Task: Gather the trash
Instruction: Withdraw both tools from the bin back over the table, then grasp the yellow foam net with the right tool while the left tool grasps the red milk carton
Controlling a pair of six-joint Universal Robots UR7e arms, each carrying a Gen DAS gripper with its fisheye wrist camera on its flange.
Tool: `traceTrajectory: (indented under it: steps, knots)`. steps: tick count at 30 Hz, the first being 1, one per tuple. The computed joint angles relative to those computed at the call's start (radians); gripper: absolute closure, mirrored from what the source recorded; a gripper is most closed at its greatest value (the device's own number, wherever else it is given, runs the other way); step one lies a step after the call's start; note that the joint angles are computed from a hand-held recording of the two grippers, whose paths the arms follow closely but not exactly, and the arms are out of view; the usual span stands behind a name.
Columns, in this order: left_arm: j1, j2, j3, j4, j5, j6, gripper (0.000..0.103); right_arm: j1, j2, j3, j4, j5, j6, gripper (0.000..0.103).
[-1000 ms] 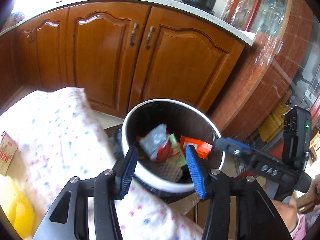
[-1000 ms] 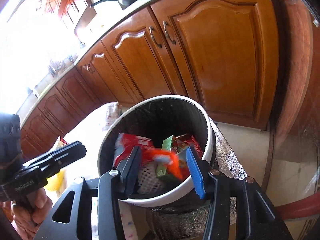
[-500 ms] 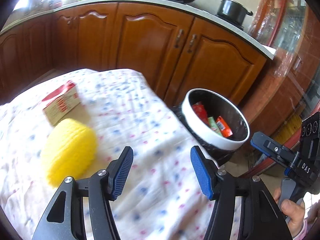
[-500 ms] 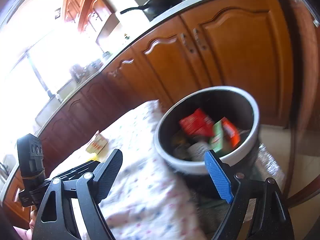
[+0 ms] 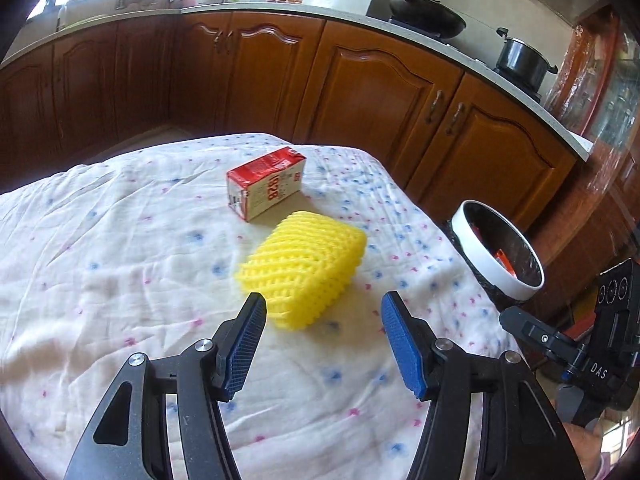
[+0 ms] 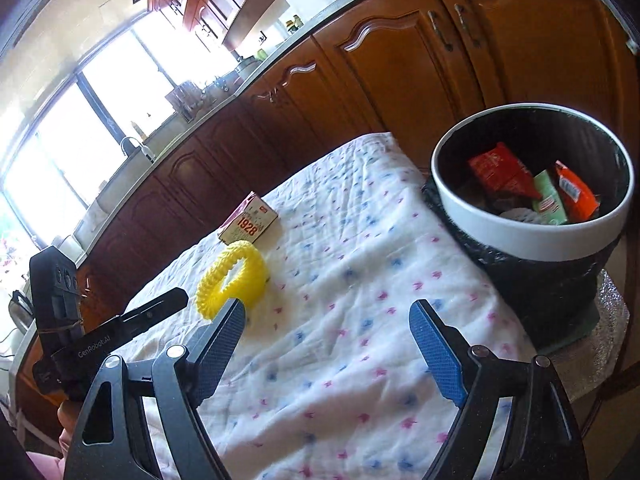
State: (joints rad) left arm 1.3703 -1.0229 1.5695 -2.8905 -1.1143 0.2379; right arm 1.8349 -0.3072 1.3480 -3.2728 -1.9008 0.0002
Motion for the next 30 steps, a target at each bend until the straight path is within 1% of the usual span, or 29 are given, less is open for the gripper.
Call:
traceTrajectory:
  steps: [8, 12, 18, 24, 30]
  knots:
    - [0.029, -0.028, 0.000, -0.012, 0.048, -0.031, 0.043, 0.020, 0.083, -0.114, 0.096, 0.011, 0.016, 0.017]
    - [0.035, -0.020, -0.018, -0.021, 0.079, -0.031, 0.043, 0.024, 0.118, -0.178, 0.152, 0.020, 0.024, 0.017]
    - [0.049, 0.000, -0.061, 0.004, 0.105, -0.039, 0.043, 0.028, 0.172, -0.288, 0.229, 0.044, 0.039, 0.017]
    - [0.061, 0.030, -0.120, 0.048, 0.120, -0.051, 0.043, 0.032, 0.253, -0.445, 0.300, 0.072, 0.052, 0.017]
    - [0.062, 0.057, -0.160, 0.052, 0.122, -0.028, 0.040, 0.027, 0.350, -0.633, 0.436, 0.085, 0.067, 0.017]
